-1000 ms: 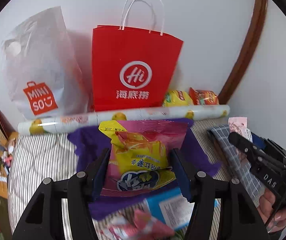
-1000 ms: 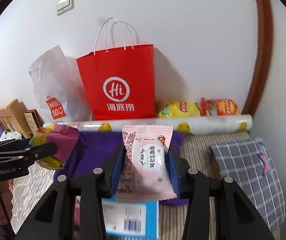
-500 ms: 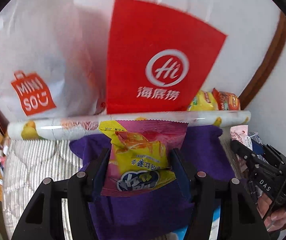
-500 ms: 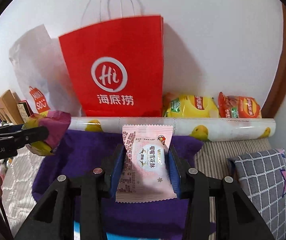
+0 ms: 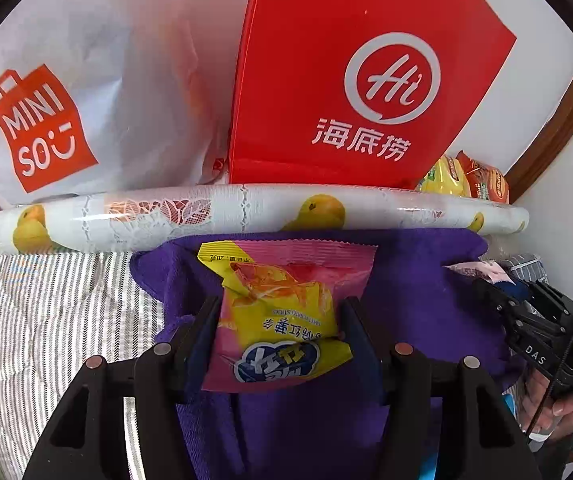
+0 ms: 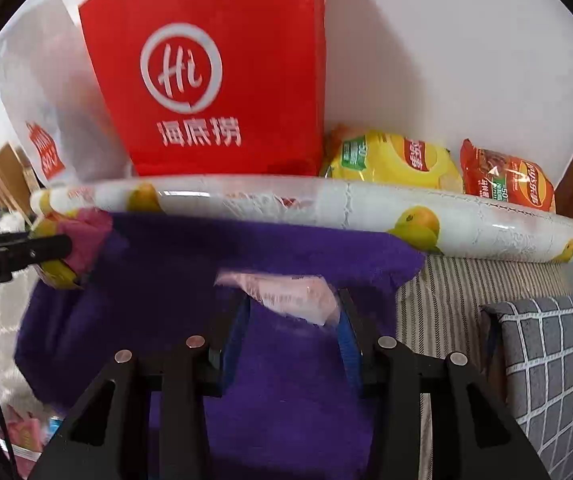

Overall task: Organize snacks
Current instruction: 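Carry both snacks onto the purple towel and open the right tool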

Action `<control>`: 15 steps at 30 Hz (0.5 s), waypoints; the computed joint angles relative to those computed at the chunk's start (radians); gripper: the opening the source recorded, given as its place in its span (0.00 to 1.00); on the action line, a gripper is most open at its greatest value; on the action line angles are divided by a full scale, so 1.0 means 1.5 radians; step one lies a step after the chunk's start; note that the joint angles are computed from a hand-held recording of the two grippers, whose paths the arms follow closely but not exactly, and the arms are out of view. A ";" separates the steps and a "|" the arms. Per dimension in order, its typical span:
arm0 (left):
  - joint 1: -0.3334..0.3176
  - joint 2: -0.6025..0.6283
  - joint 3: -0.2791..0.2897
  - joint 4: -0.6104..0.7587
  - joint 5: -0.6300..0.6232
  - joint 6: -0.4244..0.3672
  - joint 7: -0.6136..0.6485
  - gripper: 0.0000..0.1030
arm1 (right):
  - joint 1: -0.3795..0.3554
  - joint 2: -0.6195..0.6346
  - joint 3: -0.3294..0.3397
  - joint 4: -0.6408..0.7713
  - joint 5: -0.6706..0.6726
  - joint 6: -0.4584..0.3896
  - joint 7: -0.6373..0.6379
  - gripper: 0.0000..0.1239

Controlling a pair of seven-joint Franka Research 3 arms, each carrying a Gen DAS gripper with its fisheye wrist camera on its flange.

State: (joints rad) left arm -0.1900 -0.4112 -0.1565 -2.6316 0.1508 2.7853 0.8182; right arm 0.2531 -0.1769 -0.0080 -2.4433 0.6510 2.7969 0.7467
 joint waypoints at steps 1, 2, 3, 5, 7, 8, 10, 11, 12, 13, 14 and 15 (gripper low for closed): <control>-0.001 0.003 0.001 0.001 -0.001 0.000 0.001 0.57 | -0.002 0.005 0.002 0.002 -0.008 0.001 0.002 0.34; -0.003 0.007 0.003 0.002 -0.004 0.001 0.004 0.57 | -0.003 0.011 0.004 0.005 -0.016 0.003 0.006 0.34; -0.003 0.014 0.004 0.006 -0.005 0.001 0.005 0.57 | -0.004 0.016 0.005 0.006 -0.020 0.007 0.007 0.34; -0.006 0.019 0.007 0.009 -0.011 -0.001 0.009 0.57 | -0.003 0.026 0.003 0.010 -0.015 0.004 0.003 0.33; -0.007 0.026 0.008 0.011 -0.016 0.001 0.012 0.57 | -0.008 0.032 0.006 0.013 -0.031 -0.005 0.008 0.31; -0.008 0.029 0.009 0.012 -0.019 0.002 0.014 0.57 | -0.010 0.034 0.007 0.012 -0.036 -0.001 0.008 0.31; -0.013 0.035 0.014 0.014 -0.031 0.004 0.021 0.57 | -0.010 0.033 0.008 0.010 -0.035 -0.001 0.005 0.31; -0.015 0.040 0.014 0.017 -0.036 0.005 0.024 0.57 | -0.010 0.032 0.007 0.010 -0.032 -0.004 0.001 0.31; -0.017 0.044 0.016 0.018 -0.040 0.008 0.030 0.57 | -0.010 0.029 0.006 0.009 -0.030 -0.007 -0.001 0.31; -0.017 0.047 0.015 0.020 -0.042 0.008 0.032 0.57 | -0.010 0.027 0.005 0.009 -0.027 -0.008 -0.004 0.32; -0.017 0.049 0.014 0.020 -0.044 0.008 0.032 0.57 | -0.009 0.023 0.004 0.007 -0.022 -0.011 -0.011 0.32; -0.018 0.051 0.014 0.021 -0.048 0.009 0.034 0.57 | -0.009 0.019 0.003 0.005 -0.021 -0.016 -0.016 0.33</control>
State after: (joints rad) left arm -0.2166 -0.3350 -0.1355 -2.5995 0.0792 2.7984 0.8690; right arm 0.2398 -0.1485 -0.0033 -2.4354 0.6193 2.7736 0.7232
